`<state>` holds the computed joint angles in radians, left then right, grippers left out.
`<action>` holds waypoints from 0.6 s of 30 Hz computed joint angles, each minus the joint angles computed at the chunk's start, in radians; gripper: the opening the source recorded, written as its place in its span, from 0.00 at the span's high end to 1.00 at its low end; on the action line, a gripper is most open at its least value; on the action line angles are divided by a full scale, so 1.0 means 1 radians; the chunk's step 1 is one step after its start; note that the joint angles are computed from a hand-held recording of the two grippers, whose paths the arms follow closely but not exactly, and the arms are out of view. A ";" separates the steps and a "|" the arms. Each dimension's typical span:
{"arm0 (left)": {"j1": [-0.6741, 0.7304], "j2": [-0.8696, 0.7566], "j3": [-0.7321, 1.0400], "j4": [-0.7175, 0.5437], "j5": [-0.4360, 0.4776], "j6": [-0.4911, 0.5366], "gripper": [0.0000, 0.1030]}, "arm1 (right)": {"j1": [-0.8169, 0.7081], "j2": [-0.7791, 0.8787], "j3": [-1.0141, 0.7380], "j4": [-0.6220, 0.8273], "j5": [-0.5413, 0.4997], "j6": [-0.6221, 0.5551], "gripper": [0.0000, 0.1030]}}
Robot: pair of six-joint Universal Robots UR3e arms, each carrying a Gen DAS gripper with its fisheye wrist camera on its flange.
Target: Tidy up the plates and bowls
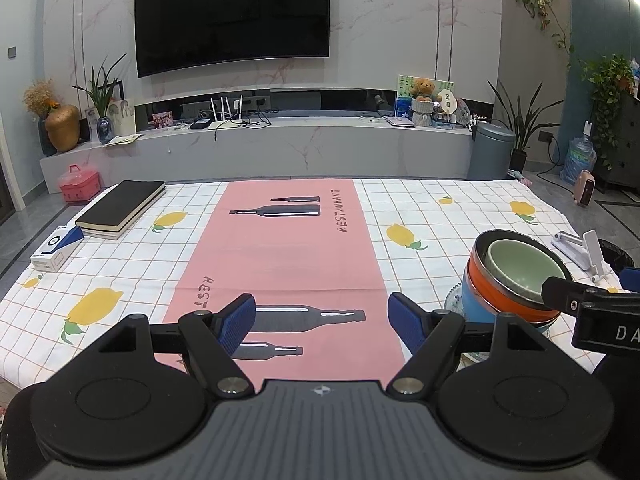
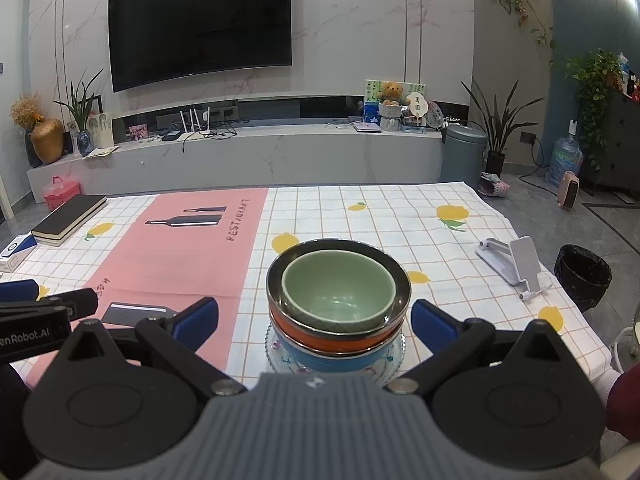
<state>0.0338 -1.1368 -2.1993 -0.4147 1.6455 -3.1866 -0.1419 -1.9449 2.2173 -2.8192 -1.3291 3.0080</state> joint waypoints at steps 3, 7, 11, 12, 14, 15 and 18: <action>-0.001 0.003 0.005 -0.011 0.002 -0.002 0.14 | -0.001 -0.007 0.007 0.000 0.000 -0.003 0.03; 0.002 0.012 0.008 -0.023 0.003 -0.004 0.14 | -0.006 -0.008 0.010 0.000 0.005 -0.003 0.03; 0.003 0.014 0.008 -0.026 0.001 -0.004 0.14 | -0.006 -0.009 0.010 0.000 0.006 -0.004 0.03; 0.003 0.014 0.007 -0.026 0.002 -0.004 0.14 | -0.006 -0.009 0.010 0.000 0.006 -0.004 0.03; 0.003 0.014 0.005 -0.024 0.003 -0.004 0.14 | -0.006 -0.009 0.010 0.000 0.006 -0.004 0.03; 0.003 0.014 0.005 -0.023 0.002 -0.004 0.14 | -0.008 -0.010 0.011 0.003 0.008 -0.005 0.03; 0.003 0.014 0.005 -0.025 0.003 -0.004 0.14 | -0.011 -0.015 0.015 0.006 0.010 -0.009 0.03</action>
